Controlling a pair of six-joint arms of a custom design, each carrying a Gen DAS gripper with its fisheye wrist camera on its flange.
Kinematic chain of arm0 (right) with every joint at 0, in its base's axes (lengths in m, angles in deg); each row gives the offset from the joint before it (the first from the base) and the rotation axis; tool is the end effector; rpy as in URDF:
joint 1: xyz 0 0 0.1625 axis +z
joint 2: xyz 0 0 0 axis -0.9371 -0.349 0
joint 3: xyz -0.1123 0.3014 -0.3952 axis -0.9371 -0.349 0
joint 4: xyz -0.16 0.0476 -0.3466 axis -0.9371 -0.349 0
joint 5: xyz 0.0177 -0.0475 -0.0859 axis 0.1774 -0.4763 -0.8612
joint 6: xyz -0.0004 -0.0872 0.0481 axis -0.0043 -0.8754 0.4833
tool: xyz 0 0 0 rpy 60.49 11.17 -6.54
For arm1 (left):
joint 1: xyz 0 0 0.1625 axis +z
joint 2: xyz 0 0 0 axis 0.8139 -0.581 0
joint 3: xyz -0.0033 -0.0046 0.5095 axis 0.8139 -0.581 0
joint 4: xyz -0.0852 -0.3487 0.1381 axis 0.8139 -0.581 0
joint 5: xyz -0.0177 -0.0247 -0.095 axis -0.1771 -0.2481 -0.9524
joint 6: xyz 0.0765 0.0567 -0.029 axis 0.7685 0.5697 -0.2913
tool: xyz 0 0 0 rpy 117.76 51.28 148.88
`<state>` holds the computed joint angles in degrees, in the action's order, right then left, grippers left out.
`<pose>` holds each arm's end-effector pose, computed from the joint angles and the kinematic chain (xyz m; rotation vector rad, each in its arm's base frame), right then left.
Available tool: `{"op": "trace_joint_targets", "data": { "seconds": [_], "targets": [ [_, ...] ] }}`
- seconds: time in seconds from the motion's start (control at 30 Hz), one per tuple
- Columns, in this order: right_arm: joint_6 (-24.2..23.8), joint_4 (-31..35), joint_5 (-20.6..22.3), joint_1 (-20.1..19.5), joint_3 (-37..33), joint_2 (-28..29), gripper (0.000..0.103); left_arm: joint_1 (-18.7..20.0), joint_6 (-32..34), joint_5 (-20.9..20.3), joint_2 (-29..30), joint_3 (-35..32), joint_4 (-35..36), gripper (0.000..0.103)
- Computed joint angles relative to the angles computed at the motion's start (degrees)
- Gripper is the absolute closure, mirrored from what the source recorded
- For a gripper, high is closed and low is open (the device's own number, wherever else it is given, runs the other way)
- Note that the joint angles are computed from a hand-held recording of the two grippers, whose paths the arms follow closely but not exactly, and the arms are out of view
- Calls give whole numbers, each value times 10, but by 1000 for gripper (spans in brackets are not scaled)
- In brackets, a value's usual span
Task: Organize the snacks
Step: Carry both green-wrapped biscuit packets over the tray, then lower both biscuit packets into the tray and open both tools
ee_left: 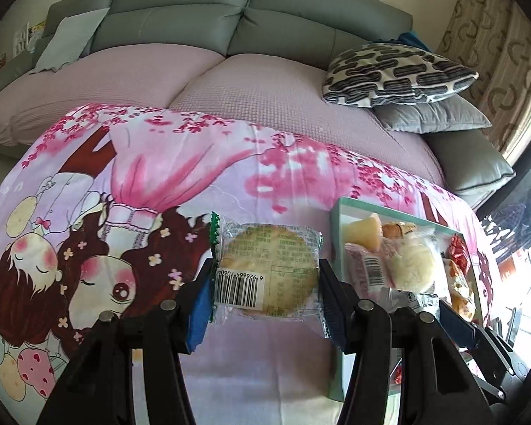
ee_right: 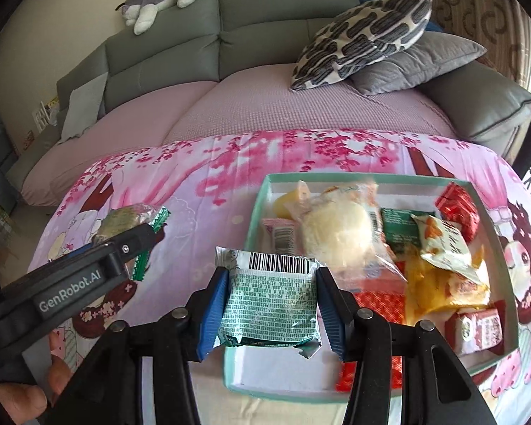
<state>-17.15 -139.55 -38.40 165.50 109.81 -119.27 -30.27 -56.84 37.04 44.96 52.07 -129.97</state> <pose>0.1473 -0.4630 0.2764 0.9177 -2.4544 0.4954 -0.3688 -0.4003 0.0630 -0.3798 2.1978 -1.0637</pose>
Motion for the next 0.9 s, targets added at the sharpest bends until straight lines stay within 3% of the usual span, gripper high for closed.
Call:
{"op": "trace_joint_targets", "data": {
  "seconds": [0.2,0.4,0.8,0.9],
  "targets": [
    [-10,-13,-17,-35,-11,-32,50,4,130,-13,47,-26,-118,46],
    [-6,-12,-33,-65,-23,-39,50,13,205,-46,82,-46,-184,46],
    [-11,-1,-48,-73,-22,-35,50,26,217,-92,99,-57,-196,45],
    [-11,-4,-48,-72,-21,-38,50,26,211,-97,97,-53,-199,40]
  ]
}}
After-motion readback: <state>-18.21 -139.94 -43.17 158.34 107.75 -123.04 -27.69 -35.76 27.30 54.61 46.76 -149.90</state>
